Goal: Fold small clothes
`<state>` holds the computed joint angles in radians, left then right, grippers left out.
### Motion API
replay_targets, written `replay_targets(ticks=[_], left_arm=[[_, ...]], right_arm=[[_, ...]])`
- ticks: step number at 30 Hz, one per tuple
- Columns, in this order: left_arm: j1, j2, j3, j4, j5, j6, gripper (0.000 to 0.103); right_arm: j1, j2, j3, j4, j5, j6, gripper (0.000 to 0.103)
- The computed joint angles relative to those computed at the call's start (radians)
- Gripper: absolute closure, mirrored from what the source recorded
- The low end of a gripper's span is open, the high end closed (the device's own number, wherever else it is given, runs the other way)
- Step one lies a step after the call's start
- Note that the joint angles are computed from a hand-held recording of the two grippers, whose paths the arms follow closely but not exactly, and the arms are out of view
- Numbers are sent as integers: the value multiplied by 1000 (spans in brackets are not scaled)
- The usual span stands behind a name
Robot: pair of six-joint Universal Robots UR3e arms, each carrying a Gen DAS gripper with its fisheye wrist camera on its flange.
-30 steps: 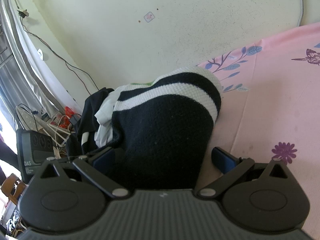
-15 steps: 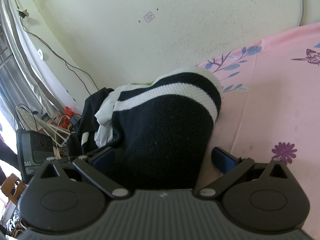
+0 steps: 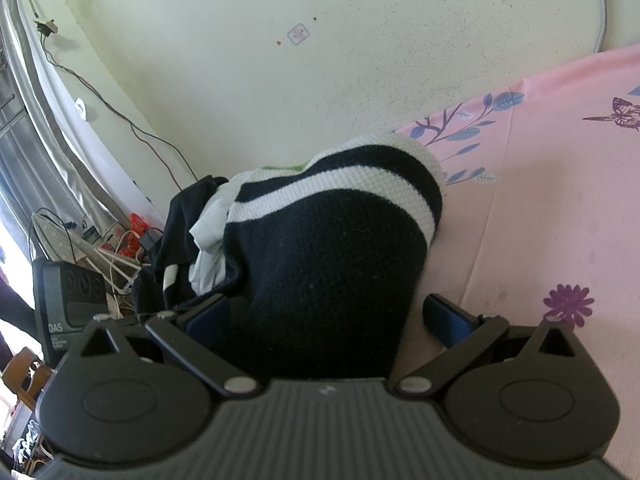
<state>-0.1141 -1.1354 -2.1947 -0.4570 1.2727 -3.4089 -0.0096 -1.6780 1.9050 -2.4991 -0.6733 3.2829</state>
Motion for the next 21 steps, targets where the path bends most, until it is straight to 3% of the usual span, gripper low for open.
replay_targets(ticks=[21], left_arm=[[-8,-6,3,6,7,-3,0]], right_arm=[[1,1,1,-3,0,1,6]])
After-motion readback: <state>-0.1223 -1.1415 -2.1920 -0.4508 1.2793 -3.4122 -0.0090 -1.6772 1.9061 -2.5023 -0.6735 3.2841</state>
